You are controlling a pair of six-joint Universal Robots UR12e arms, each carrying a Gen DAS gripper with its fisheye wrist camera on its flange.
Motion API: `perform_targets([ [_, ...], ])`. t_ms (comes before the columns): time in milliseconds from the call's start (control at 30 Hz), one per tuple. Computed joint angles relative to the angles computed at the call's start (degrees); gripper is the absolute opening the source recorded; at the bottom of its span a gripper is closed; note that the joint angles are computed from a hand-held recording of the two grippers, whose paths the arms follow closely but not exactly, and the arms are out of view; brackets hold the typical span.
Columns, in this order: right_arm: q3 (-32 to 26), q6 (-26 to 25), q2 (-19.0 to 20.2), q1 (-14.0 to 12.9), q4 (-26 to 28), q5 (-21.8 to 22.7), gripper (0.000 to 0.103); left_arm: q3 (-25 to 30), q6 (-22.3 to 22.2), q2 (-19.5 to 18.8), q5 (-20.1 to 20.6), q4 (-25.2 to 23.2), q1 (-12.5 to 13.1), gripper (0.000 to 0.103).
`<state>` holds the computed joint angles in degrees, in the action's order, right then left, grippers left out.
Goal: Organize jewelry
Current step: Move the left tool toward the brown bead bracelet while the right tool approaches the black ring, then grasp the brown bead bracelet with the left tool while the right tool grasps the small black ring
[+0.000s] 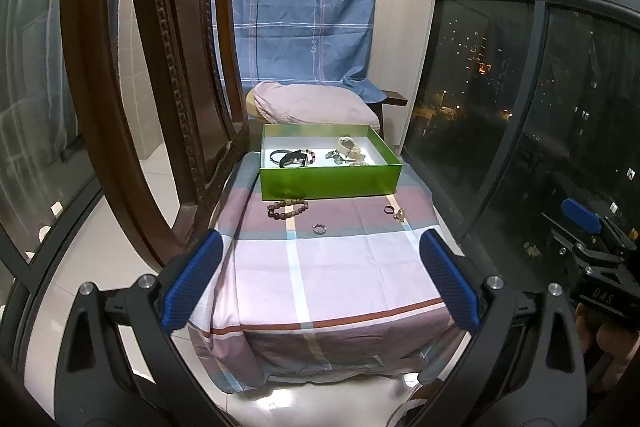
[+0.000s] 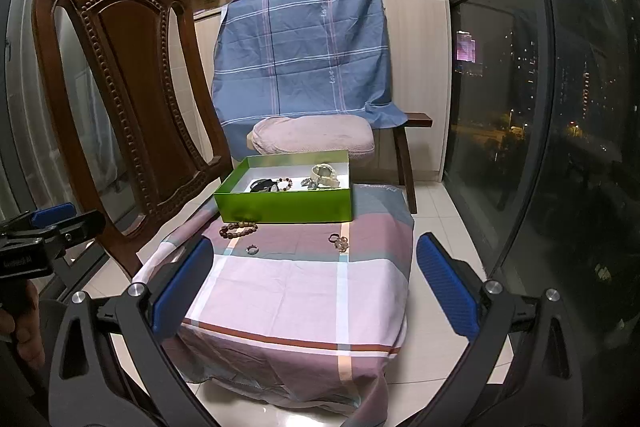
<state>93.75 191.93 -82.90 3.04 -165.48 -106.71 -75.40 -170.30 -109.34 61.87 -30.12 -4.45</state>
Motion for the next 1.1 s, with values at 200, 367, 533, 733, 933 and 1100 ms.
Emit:
perform_targets([
  [200,-0.1,0.4,0.1,-0.1,0.3,0.3,0.099,0.3,0.3,-0.2,0.5,-0.7,-0.2,0.097],
  [367,0.0,0.9,0.2,-0.3,0.7,0.4,0.099,1.2,0.9,-1.0,1.3,-1.8,-0.5,0.096],
  [533,0.0,1.1,0.5,-0.9,1.0,1.1,0.099,3.2,1.6,-2.5,2.0,-2.6,-0.9,0.094],
  [733,-0.7,1.6,1.7,-1.8,1.8,2.0,0.099,9.8,3.0,-7.4,3.7,-5.8,-1.7,0.092],
  [933,-0.8,2.7,2.9,-2.8,3.6,3.5,0.099,23.8,5.1,-17.0,6.2,-17.4,-3.0,0.070],
  [1100,-1.4,2.5,4.0,-3.7,5.4,5.2,0.099,36.4,8.5,-25.3,9.9,-26.3,-4.4,0.061],
])
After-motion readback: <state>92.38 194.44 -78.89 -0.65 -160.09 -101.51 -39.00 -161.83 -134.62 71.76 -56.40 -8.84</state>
